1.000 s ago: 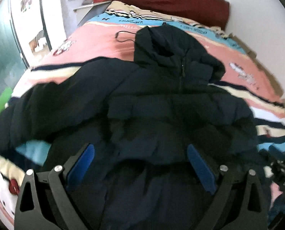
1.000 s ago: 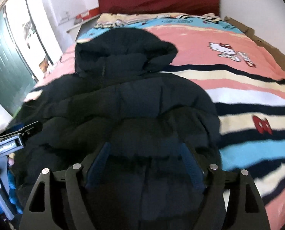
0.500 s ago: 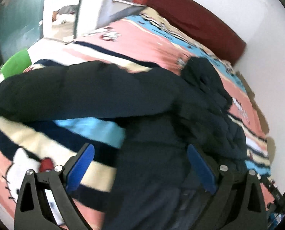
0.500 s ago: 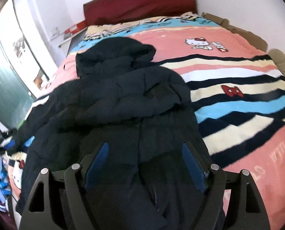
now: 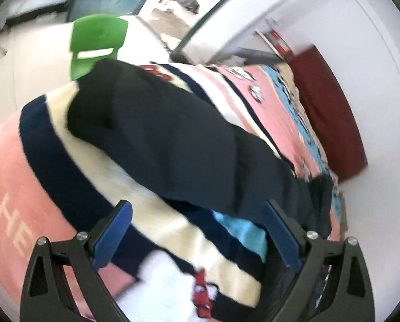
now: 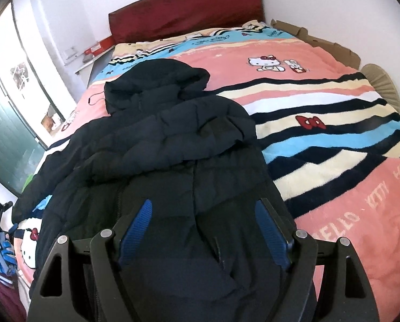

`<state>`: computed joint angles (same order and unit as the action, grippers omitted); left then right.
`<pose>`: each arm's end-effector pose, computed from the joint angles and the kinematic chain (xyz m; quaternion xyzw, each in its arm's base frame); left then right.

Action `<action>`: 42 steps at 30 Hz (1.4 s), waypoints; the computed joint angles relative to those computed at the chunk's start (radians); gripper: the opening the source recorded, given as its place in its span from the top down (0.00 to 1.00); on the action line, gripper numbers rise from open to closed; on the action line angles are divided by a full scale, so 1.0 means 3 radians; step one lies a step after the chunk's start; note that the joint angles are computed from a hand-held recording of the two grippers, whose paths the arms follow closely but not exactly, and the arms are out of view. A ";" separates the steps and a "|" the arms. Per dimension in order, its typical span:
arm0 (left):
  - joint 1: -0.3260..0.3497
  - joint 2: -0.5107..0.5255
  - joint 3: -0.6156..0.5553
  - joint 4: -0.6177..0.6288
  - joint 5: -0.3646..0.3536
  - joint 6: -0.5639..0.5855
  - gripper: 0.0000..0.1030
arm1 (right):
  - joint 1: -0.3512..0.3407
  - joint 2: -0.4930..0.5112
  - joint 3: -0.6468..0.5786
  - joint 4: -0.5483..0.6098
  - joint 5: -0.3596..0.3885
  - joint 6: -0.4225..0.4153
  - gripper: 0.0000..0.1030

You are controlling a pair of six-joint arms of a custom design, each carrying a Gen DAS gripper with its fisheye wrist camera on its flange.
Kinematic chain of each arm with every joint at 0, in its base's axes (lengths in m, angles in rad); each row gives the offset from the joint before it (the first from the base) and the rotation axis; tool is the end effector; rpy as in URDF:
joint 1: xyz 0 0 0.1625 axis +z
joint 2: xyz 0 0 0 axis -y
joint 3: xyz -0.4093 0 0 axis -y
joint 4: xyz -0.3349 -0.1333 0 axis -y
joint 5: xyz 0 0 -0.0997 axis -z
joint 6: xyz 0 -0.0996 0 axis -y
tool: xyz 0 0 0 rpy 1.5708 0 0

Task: Fold large clothes
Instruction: 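Roll the left gripper, grasp the other sleeve and lift it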

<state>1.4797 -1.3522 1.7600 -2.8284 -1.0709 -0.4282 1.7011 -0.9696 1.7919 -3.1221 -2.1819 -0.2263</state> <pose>0.1323 -0.5420 0.4464 -0.2486 0.8532 -0.4439 0.1153 0.1519 -0.5732 0.2602 0.0525 -0.8959 0.3261 0.2970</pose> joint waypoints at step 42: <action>-0.0274 0.0226 -0.0528 -0.0509 -0.0381 0.0294 0.93 | -0.0072 -0.0199 0.0135 -0.0159 0.0181 -0.0043 0.24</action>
<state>1.3975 -1.2845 1.6016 -2.9811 -1.1851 -0.3401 1.6796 -1.0293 1.8324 -3.1698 -2.1275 -0.2391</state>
